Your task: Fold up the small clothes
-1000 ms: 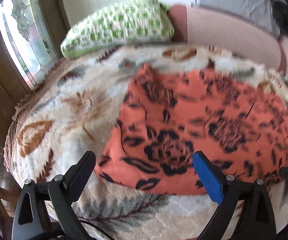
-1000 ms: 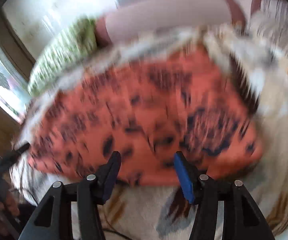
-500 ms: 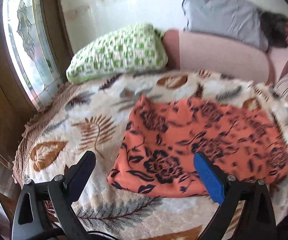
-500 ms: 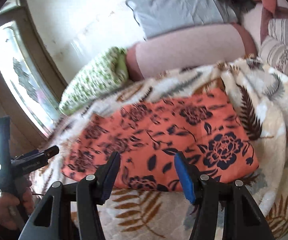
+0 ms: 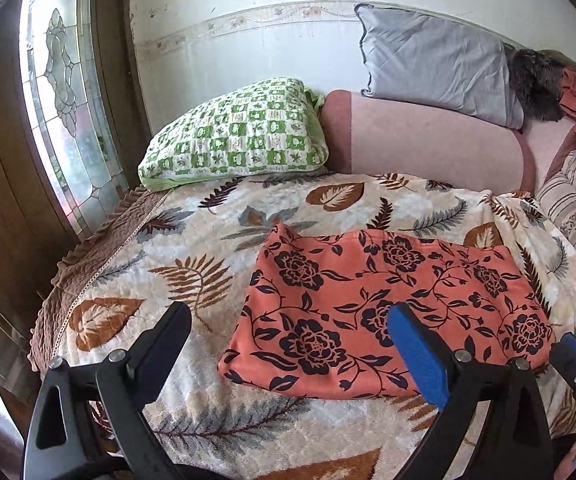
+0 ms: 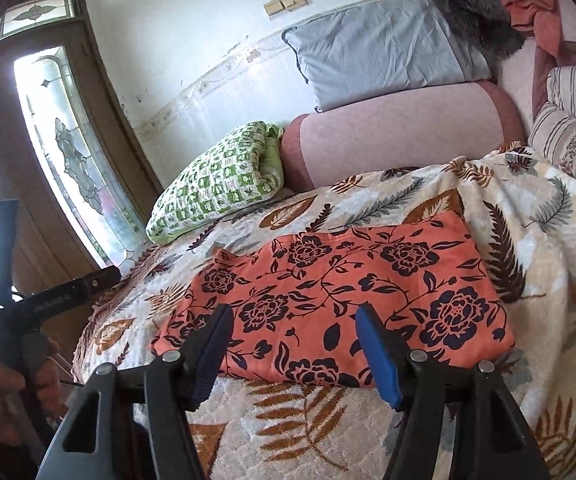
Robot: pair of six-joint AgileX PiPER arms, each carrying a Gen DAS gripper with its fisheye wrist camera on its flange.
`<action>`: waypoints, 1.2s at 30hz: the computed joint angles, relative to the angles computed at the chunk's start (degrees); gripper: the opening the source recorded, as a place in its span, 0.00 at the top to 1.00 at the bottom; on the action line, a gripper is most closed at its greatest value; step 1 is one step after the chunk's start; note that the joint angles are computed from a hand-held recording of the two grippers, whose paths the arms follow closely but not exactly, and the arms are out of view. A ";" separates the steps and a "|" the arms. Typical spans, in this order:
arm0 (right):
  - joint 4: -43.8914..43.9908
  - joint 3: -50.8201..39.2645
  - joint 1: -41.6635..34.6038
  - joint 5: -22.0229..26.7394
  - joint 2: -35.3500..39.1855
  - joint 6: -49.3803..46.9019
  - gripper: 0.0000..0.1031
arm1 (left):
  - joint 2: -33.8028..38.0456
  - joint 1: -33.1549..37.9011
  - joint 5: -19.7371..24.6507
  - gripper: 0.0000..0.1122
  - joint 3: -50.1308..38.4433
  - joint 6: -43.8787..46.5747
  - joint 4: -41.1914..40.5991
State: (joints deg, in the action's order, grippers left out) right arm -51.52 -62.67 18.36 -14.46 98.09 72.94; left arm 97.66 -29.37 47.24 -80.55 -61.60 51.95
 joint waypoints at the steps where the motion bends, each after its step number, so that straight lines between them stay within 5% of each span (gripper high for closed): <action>1: 1.73 0.18 -0.12 -0.36 0.39 -1.63 0.35 | 0.14 0.14 0.18 0.12 0.00 -0.30 0.13; 17: -2.28 -3.80 -3.97 -3.19 6.82 3.73 0.35 | 4.10 -0.18 4.49 0.12 -2.93 -0.55 0.17; 24: -3.08 -3.18 -4.28 -3.54 6.29 4.57 0.35 | 5.79 4.02 2.69 0.12 -2.11 2.56 -5.99; 36: -21.35 -6.88 -7.99 -4.48 9.96 28.44 0.35 | 6.00 19.23 -2.51 0.12 3.64 2.50 -14.93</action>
State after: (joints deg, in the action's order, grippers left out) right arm -72.88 -69.54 10.37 -18.95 108.05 101.38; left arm 103.66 -10.14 44.72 -76.91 -59.10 37.02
